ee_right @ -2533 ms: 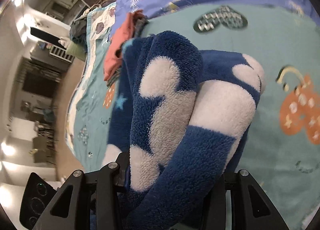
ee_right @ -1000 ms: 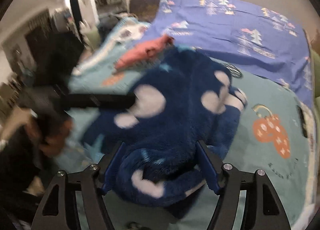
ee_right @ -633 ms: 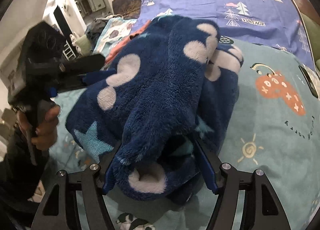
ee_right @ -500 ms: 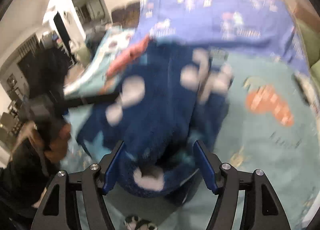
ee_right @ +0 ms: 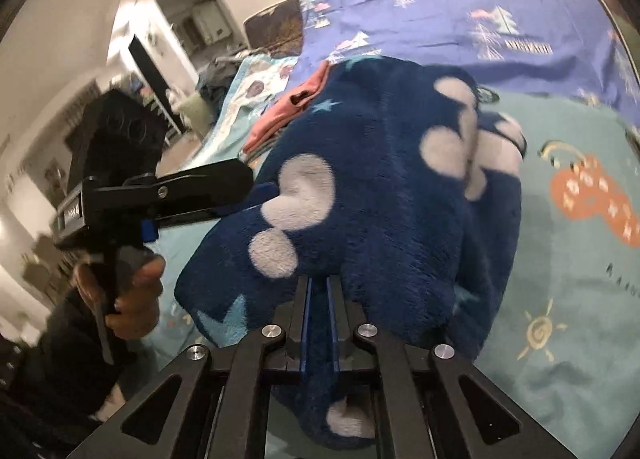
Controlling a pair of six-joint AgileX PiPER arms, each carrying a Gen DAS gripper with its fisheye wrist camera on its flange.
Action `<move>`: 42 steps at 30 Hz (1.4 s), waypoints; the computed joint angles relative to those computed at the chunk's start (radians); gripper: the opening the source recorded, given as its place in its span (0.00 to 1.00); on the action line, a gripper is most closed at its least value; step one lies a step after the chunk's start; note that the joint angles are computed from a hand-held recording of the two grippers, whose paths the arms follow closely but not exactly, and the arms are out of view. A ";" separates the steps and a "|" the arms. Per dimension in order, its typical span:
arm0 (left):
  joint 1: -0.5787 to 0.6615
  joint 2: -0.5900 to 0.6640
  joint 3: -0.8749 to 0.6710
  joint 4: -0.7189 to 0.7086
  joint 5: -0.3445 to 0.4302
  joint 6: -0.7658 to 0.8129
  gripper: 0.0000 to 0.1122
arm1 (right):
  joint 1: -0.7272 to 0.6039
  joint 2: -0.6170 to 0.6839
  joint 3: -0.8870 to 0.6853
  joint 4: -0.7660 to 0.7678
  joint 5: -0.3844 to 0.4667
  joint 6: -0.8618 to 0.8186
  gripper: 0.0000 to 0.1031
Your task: Fold small clothes
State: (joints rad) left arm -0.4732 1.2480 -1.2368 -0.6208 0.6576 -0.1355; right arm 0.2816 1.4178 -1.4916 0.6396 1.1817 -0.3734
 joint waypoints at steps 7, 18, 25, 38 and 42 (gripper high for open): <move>0.048 0.008 -0.148 0.044 0.175 -0.043 0.72 | 0.027 -0.200 0.100 -0.103 -0.113 0.106 0.09; 0.200 -0.041 -0.142 0.072 0.313 0.017 0.72 | 0.730 -0.515 0.524 -0.807 -0.482 0.922 0.92; 0.311 -0.060 0.056 -0.147 0.239 0.209 0.72 | 0.846 -0.301 0.471 -1.048 -0.583 1.134 0.92; 0.488 0.066 0.190 -0.640 0.365 0.610 0.72 | 0.750 -0.078 0.300 -1.039 -0.582 1.154 0.92; 0.546 0.092 0.153 -0.656 0.479 0.636 0.72 | 0.689 -0.113 0.358 -0.758 -0.699 0.869 0.92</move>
